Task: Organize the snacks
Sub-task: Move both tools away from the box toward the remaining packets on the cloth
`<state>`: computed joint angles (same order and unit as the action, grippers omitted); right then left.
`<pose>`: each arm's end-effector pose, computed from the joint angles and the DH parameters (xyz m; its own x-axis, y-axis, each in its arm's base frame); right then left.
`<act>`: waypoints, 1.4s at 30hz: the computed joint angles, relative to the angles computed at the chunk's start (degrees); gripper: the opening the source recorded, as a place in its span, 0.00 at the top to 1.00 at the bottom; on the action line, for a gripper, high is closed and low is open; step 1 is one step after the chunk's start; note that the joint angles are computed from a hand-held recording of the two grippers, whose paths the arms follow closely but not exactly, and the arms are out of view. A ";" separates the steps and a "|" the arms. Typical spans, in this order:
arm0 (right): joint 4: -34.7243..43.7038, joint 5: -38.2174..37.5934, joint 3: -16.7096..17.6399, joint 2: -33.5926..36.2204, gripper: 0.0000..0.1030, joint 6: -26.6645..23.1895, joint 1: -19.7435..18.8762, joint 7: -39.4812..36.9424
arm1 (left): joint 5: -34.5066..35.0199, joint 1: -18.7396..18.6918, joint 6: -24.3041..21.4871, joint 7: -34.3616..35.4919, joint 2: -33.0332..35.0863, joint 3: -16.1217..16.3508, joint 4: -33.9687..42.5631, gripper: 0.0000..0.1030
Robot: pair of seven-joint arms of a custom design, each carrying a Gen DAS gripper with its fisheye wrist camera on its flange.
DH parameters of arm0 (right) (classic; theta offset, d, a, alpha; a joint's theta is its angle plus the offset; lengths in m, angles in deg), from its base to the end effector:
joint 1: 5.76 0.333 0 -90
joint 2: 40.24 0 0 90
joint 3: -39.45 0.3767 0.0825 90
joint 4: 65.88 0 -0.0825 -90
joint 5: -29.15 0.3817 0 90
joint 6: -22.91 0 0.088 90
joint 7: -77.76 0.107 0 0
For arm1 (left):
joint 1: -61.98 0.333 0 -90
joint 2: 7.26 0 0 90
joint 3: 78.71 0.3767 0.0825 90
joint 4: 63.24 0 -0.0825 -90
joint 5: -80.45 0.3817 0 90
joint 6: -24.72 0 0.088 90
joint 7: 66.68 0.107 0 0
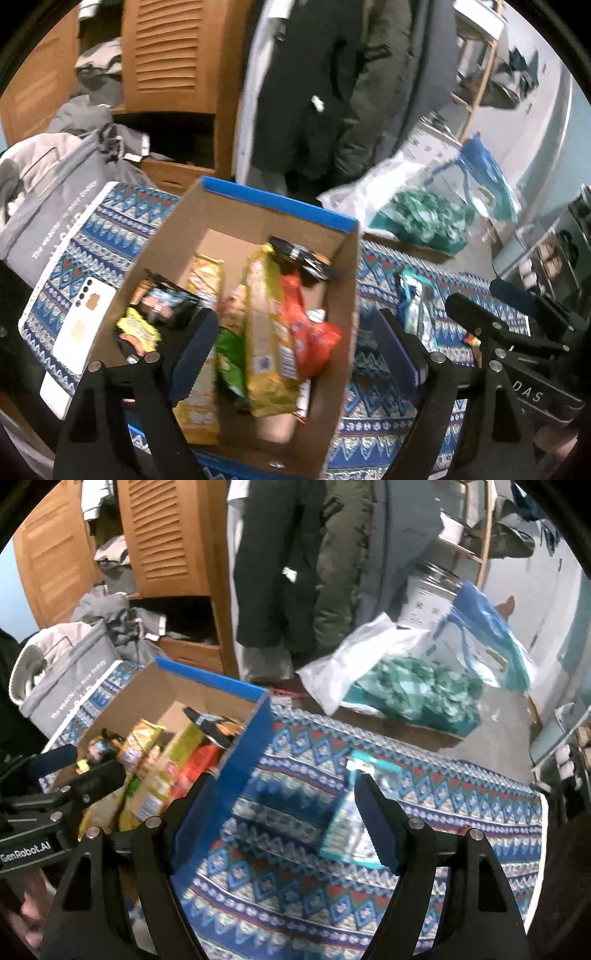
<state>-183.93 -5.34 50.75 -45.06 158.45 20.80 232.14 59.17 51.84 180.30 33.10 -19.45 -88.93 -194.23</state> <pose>0.4418 0.3394 0.5761 -0.1054 -0.9944 -0.0003 -0.8016 0.0851 -0.5918 0.4798 -0.1715 0.5705 -0.2985 -0.9365 0.1842 -0.7931 0.1361 -0.5937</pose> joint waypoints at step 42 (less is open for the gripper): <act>-32.67 19.78 -9.41 -21.93 0.26 2.97 -11.44 -20.10 | 10.68 -10.11 -12.55 -10.60 15.61 -6.09 12.49 0.16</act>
<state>-216.60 14.44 41.34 -67.00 161.43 9.37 212.04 69.85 41.73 167.74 22.49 -3.84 -95.02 -181.73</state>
